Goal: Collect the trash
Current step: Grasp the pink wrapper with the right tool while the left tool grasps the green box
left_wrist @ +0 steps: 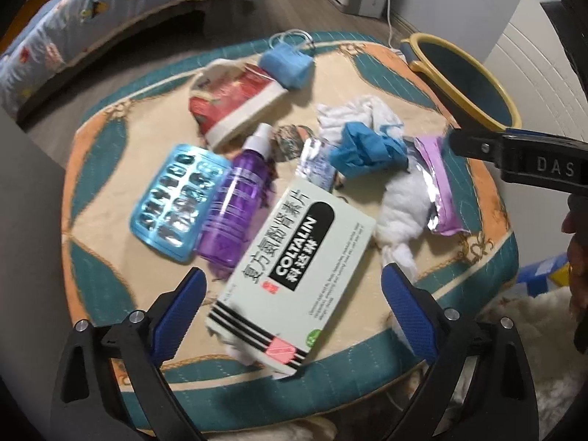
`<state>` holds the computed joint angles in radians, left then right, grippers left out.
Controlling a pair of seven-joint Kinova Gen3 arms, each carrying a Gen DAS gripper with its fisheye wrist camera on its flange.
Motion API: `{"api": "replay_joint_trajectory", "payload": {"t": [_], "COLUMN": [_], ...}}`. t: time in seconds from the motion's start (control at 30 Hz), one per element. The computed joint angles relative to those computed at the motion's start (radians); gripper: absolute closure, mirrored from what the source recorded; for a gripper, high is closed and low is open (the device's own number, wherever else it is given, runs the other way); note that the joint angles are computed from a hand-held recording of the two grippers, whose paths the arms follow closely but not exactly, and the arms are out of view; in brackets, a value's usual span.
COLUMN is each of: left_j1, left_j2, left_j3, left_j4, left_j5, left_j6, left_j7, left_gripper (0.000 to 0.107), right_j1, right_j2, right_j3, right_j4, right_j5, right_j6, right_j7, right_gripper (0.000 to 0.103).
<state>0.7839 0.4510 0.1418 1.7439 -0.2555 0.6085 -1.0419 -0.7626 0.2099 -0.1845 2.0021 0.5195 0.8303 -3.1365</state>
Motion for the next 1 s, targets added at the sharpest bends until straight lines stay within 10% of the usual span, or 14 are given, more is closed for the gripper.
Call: {"api": "replay_joint_trajectory", "payload": {"t": [0.4, 0.8, 1.0], "left_j1": [0.013, 0.031, 0.029], "left_j2": [0.070, 0.135, 0.170], "left_j3": [0.011, -0.026, -0.045], "left_j4": [-0.065, -0.129, -0.158], "left_j5": [-0.009, -0.015, -0.015], "left_j6": [0.037, 0.070, 0.088], "left_j7": [-0.077, -0.104, -0.085], "left_gripper": [0.021, 0.021, 0.026], "right_j1": [0.029, 0.051, 0.066], "right_j2": [0.032, 0.071, 0.093], "right_j3": [0.012, 0.039, 0.044], "right_j4": [0.002, -0.003, -0.014], "right_j5": [-0.078, -0.138, -0.182], "right_j6": [-0.087, -0.127, -0.148], "right_j7": [0.115, 0.211, 0.292], "right_gripper": [0.049, 0.051, 0.076]}}
